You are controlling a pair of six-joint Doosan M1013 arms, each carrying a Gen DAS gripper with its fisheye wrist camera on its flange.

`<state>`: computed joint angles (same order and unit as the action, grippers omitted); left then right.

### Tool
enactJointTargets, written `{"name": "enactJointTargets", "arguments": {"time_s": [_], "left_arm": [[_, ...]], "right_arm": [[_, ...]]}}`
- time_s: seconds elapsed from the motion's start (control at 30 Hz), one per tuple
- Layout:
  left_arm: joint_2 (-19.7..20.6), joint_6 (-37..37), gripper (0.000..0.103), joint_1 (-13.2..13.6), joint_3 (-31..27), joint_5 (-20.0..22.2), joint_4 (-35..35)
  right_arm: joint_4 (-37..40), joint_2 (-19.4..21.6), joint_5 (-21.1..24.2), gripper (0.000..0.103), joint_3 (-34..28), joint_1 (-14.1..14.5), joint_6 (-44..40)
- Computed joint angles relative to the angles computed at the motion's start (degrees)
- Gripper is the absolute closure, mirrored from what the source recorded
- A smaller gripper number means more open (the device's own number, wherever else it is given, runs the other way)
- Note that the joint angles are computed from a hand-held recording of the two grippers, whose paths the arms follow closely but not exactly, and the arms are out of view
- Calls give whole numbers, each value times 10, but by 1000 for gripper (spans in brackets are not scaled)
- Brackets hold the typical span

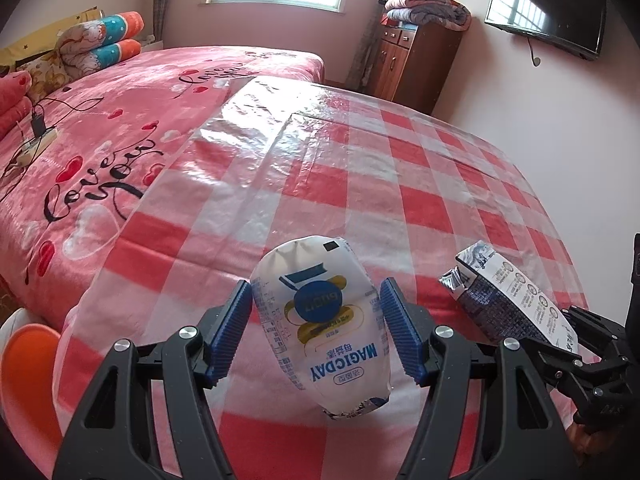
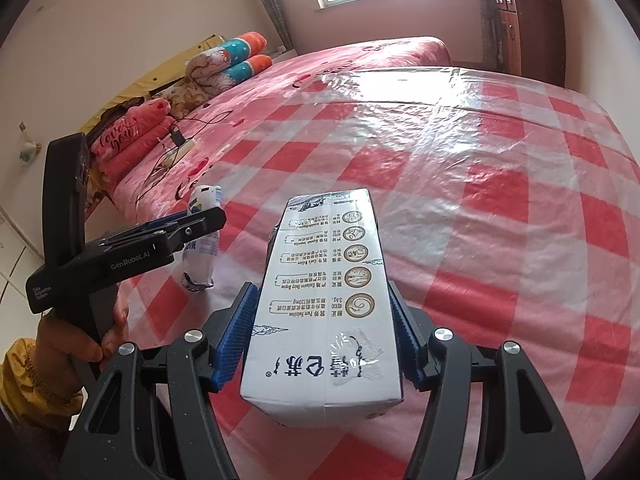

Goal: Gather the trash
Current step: 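Carry the yogurt bottle and snack bag with both tools over the orange bucket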

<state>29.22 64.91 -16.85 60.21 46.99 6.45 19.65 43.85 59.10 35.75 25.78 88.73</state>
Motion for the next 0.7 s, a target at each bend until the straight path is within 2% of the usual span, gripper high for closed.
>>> {"name": "enactJointTargets", "arguments": {"time_s": [0.33,0.7], "left_arm": [[-40,-29,36,4,54,-28,29],[-82,-84,37,15,108,-38,85]], "right_arm": [[7,-19,-10,39,27,14,-19],[22,-5,16,39,-11,31,-53]]}}
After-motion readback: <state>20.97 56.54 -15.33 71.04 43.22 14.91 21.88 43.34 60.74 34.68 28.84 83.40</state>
